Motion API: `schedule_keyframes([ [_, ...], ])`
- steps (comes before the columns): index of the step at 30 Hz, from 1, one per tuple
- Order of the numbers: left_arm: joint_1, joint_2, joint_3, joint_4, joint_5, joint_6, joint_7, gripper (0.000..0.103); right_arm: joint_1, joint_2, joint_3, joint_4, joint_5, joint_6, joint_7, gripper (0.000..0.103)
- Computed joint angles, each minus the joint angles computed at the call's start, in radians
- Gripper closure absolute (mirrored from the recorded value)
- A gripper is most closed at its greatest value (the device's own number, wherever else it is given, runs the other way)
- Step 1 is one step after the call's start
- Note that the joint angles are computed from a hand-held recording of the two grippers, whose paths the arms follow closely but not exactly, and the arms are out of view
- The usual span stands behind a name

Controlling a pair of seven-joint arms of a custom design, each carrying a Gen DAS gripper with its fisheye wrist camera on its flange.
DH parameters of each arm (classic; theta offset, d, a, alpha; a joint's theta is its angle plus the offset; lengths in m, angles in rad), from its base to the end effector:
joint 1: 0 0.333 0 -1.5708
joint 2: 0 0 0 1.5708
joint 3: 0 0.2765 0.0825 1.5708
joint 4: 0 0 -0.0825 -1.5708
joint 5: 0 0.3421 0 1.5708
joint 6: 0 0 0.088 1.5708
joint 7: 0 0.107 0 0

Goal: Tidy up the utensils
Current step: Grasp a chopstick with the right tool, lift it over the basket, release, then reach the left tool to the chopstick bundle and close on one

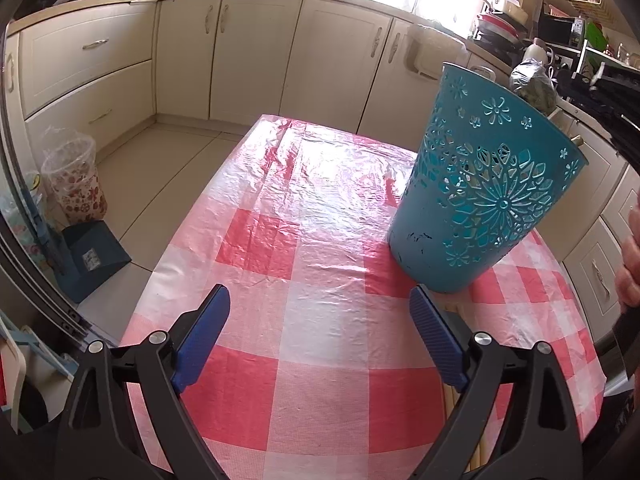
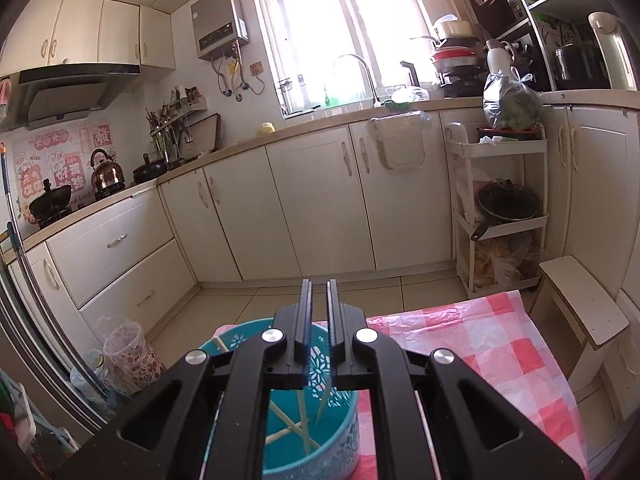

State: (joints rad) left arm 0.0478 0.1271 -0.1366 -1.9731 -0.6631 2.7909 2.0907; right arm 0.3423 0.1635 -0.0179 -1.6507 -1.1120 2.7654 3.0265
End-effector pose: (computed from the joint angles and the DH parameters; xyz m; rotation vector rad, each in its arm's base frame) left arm 0.5852 -0.0209 0.4606 -1.8225 1.9227 -1.0163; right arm 0.5665 0.2316 0.5764 -1.2596 1.6493 -0.8877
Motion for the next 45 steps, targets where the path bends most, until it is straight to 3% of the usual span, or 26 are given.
schedule_keyframes([
  [2, 0.0, 0.0, 0.001, 0.0, 0.0, 0.0, -0.002, 0.016, 0.004, -0.08, 0.004, -0.085, -0.048, -0.001, 0.056, 0.089],
  [4, 0.001, -0.001, 0.001, -0.002, -0.003, 0.0, -0.002, 0.016, -0.004, -0.177, 0.029, -0.192, -0.113, -0.016, 0.14, 0.073],
  [7, 0.001, -0.001, 0.001, -0.002, -0.004, 0.001, -0.003, 0.015, -0.021, -0.293, 0.081, -0.339, -0.114, -0.045, 0.172, 0.071],
  [9, 0.0, -0.001, 0.001, -0.003, -0.003, 0.002, -0.007, 0.015, -0.018, -0.343, 0.103, -0.436, 0.001, -0.05, 0.099, 0.071],
  [12, 0.0, 0.001, 0.003, -0.001, 0.005, 0.001, -0.016, 0.015, 0.013, -0.328, 0.105, -0.509, 0.281, -0.052, -0.131, 0.071],
  [15, 0.001, 0.002, 0.002, -0.001, 0.002, 0.001, -0.02, 0.015, 0.032, -0.25, 0.105, -0.498, 0.538, -0.052, -0.347, 0.077],
  [19, 0.004, 0.005, 0.003, 0.003, -0.001, -0.007, -0.026, 0.015, 0.022, -0.166, 0.124, -0.432, 0.651, -0.072, -0.451, 0.078],
  [31, 0.006, 0.011, 0.001, 0.011, 0.001, -0.02, -0.029, 0.014, 0.072, -0.015, 0.119, -0.244, 0.625, -0.239, -0.509, 0.085],
  [36, 0.006, 0.01, 0.0, 0.011, 0.001, -0.021, -0.025, 0.014, 0.068, -0.053, 0.12, -0.287, 0.649, -0.242, -0.557, 0.094],
  [43, -0.014, -0.017, -0.014, -0.023, 0.016, 0.006, 0.067, 0.014, 0.046, -0.182, 0.125, -0.429, 0.657, -0.259, -0.602, 0.095],
  [45, -0.025, -0.03, -0.014, -0.031, 0.047, -0.018, 0.091, 0.013, 0.032, -0.223, 0.123, -0.478, 0.672, -0.243, -0.598, 0.095],
])
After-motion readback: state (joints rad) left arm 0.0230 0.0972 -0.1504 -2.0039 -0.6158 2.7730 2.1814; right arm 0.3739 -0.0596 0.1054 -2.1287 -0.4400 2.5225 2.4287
